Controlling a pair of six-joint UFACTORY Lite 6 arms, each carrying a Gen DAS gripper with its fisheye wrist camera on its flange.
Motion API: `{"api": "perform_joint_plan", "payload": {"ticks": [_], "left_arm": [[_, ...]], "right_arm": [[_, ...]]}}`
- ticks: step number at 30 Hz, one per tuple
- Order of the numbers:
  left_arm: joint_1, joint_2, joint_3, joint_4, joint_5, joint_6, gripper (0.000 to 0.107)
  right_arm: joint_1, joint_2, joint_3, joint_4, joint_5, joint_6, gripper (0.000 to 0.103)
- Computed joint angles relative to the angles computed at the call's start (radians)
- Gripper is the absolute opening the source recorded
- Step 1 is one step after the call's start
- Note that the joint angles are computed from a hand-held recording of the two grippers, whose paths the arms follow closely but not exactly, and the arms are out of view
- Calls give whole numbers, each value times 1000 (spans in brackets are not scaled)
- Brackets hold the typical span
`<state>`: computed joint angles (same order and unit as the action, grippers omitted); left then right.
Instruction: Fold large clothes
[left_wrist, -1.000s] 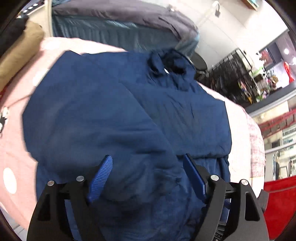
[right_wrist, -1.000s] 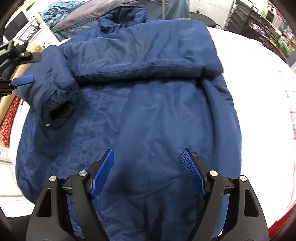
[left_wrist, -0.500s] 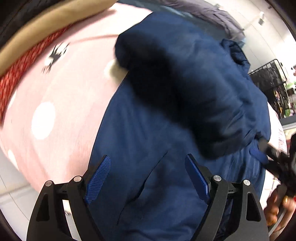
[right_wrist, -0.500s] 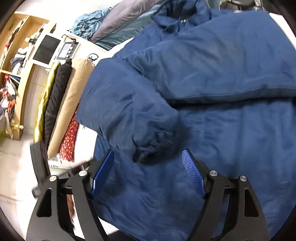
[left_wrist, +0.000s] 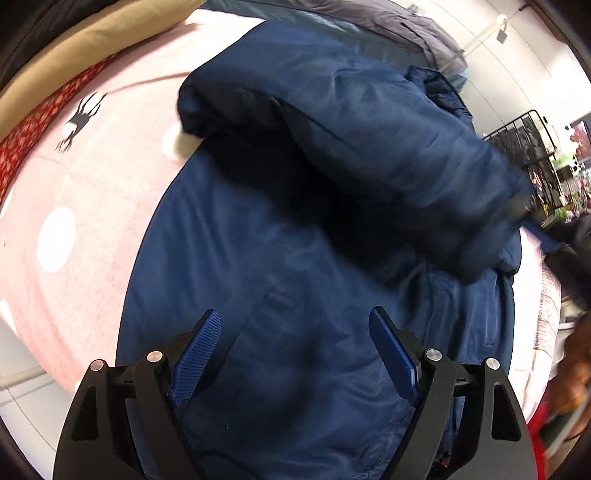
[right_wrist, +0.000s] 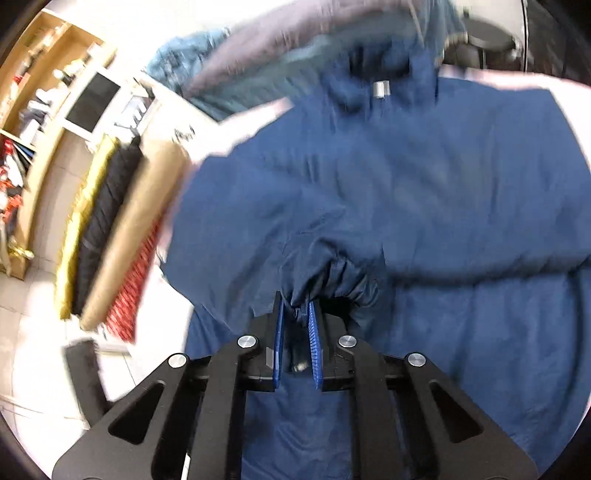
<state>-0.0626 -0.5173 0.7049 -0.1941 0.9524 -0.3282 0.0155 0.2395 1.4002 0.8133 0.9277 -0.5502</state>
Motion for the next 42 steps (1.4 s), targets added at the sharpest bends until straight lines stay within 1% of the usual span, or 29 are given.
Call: {"api": "perform_joint_plan", "payload": {"ticks": [2, 3, 4, 5, 8, 9, 10, 11, 12, 13, 14, 15, 16, 17, 18, 20, 21, 24, 26, 27, 28, 29, 32, 34, 36, 38, 41, 42], "left_arm": [[-9, 23, 23, 2, -4, 6, 80], [-37, 59, 49, 12, -22, -14, 80], [-46, 72, 59, 17, -28, -18, 80], [-53, 84, 72, 21, -29, -16, 80], [-62, 116, 90, 15, -45, -12, 80], [-65, 124, 93, 14, -47, -13, 80], [-69, 132, 96, 13, -50, -14, 80], [-73, 139, 99, 11, -53, -16, 80], [-72, 139, 97, 10, -54, -14, 80], [-68, 133, 91, 8, -52, -9, 80], [-69, 134, 89, 8, -52, -11, 80], [-73, 134, 87, 11, -53, -19, 80], [-73, 135, 84, 12, -53, -23, 80], [-75, 139, 80, 13, -55, -28, 80], [-73, 137, 77, 14, -52, -31, 80], [-76, 131, 69, 26, -51, -46, 80], [-78, 125, 62, 32, -49, -54, 80], [-79, 121, 44, 33, -49, -62, 80], [-80, 123, 37, 33, -50, -67, 80], [-81, 125, 36, 32, -52, -68, 80], [-82, 129, 36, 30, -53, -69, 80], [-85, 132, 40, 31, -54, -71, 80], [-85, 132, 53, 38, -52, -71, 80], [-88, 149, 73, 42, -53, -70, 80], [-86, 170, 96, 38, -55, -58, 80], [-90, 204, 128, 41, -63, -47, 80], [-95, 273, 200, 51, -77, -27, 80], [-96, 299, 230, 56, -81, -20, 80]], "right_arm": [[-49, 33, 146, -14, 36, -11, 10], [-65, 58, 226, -47, 37, -3, 3], [-86, 80, 290, -78, 48, 2, 2], [-111, 129, 390, -123, 65, 12, 2], [-148, 268, 585, -227, 107, 71, 2], [-165, 321, 633, -255, 136, 94, 2], [-185, 350, 645, -245, 168, 98, 2], [-191, 364, 639, -233, 182, 118, 2], [-208, 369, 591, -187, 197, 134, 4], [-214, 347, 518, -142, 195, 128, 14], [-217, 334, 460, -103, 187, 117, 25], [-211, 304, 360, -57, 153, 107, 59], [-206, 263, 262, -25, 108, 83, 73], [-194, 239, 192, 5, 83, 61, 73], [-182, 217, 131, 27, 74, 35, 72], [-146, 199, 66, 63, 61, 17, 71], [-120, 198, 45, 79, 54, 10, 67], [-49, 216, 31, 94, 45, -18, 63], [8, 252, 49, 41, 5, 11, 48], [12, 257, 56, 20, -2, 19, 30], [17, 264, 64, 4, -12, 25, 15], [16, 267, 71, -3, -16, 27, 11], [-9, 232, 115, 8, -15, 7, 9], [-28, 208, 199, -14, -10, -1, 8], [-34, 213, 308, -74, -23, 11, 8], [-51, 264, 453, -146, -18, 46, 8], [-75, 381, 624, -283, -2, 131, 8], [-86, 443, 690, -333, 32, 166, 8]]}}
